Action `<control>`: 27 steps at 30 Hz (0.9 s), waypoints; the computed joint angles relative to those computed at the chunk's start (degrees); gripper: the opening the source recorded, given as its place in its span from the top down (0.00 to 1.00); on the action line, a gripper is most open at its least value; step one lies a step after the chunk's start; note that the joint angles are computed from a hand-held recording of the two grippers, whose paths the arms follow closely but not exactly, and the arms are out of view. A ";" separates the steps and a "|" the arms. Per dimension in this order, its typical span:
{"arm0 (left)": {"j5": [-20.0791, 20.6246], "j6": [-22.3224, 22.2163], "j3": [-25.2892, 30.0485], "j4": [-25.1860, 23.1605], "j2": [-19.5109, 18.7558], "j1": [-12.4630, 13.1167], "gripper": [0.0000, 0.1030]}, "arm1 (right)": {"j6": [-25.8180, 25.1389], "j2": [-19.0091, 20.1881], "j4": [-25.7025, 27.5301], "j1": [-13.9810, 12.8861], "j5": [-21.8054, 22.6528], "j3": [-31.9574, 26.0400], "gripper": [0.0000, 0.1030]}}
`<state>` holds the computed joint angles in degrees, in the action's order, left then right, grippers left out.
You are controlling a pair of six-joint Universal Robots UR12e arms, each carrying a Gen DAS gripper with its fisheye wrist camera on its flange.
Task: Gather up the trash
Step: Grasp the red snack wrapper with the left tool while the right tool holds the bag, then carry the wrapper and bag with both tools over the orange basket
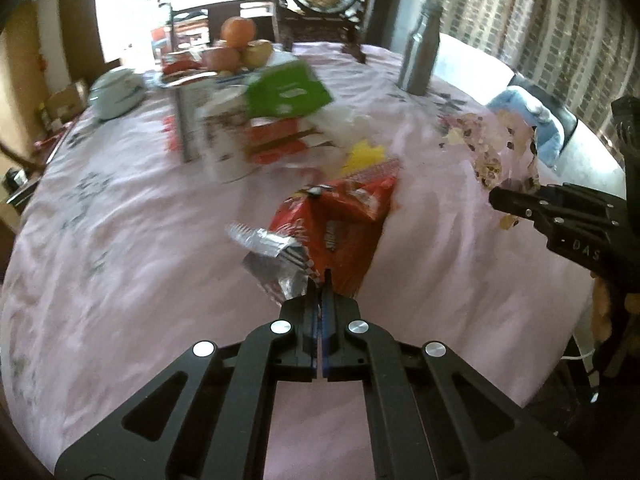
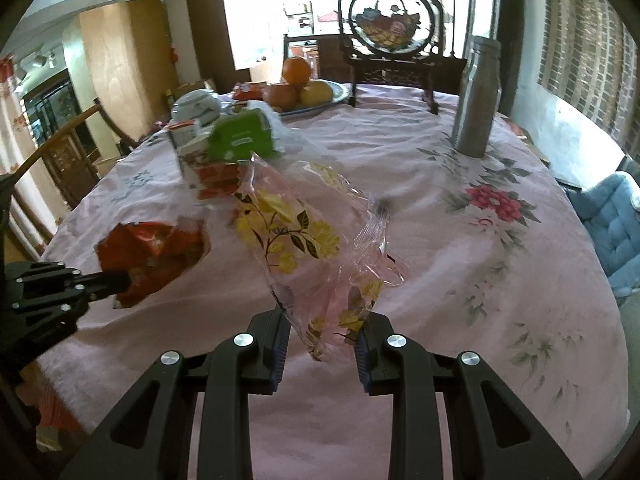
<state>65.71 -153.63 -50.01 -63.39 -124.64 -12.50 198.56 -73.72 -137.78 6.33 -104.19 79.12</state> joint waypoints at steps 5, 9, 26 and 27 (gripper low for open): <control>-0.76 -5.63 -4.15 3.95 2.71 2.07 0.99 | -1.70 0.98 -0.48 1.13 2.41 -1.08 0.72; -1.28 -8.17 -8.75 8.97 5.54 3.62 0.99 | -3.55 2.26 -0.78 2.49 4.31 -2.60 0.73; 7.85 -18.81 -24.77 23.39 15.97 9.93 0.99 | -13.28 7.52 -2.31 9.98 12.83 -10.18 0.73; 8.58 -19.72 -25.84 23.88 16.67 10.43 0.99 | -13.91 8.12 -2.04 10.45 13.54 -11.00 0.73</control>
<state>74.29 -173.35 -75.85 -39.51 -107.98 -2.07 184.65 -65.60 -139.81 16.79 -90.65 68.12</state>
